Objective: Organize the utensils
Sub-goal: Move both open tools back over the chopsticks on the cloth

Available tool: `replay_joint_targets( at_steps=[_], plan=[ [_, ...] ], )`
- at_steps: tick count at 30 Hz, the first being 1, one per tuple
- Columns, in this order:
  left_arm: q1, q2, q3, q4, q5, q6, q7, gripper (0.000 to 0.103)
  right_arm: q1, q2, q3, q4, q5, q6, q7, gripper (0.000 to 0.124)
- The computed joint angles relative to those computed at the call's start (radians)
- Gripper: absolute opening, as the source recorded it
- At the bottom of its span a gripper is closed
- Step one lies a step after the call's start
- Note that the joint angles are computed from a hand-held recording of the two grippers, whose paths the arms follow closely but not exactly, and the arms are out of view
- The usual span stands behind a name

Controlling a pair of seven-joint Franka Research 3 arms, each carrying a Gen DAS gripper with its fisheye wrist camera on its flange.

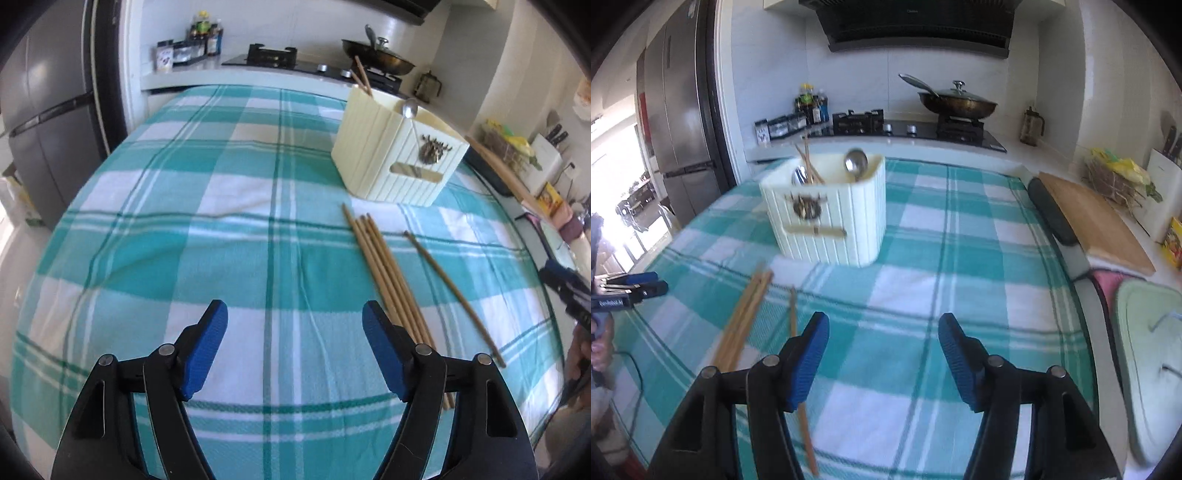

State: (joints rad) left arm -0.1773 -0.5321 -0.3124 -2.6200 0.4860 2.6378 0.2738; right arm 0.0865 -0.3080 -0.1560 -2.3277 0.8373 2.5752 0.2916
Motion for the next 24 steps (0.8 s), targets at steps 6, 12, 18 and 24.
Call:
replay_joint_targets(
  at_steps=[6, 12, 18, 24],
  plan=[
    [-0.007, 0.011, -0.059, -0.02, 0.016, -0.03, -0.143, 0.077, -0.027, -0.048, -0.026, -0.186, 0.011, 0.158, 0.001, 0.063],
    [-0.021, 0.033, -0.062, -0.029, 0.048, -0.008, -0.215, 0.077, -0.044, -0.036, -0.058, -0.202, 0.038, 0.122, 0.017, 0.063],
    [-0.029, 0.055, -0.081, -0.012, 0.099, -0.04, -0.261, 0.08, -0.075, -0.012, -0.023, -0.201, -0.038, 0.128, 0.096, 0.063],
    [-0.036, 0.095, -0.081, 0.023, 0.152, -0.054, -0.283, 0.08, -0.064, -0.013, -0.024, -0.211, -0.061, 0.156, 0.109, 0.063]
  ],
)
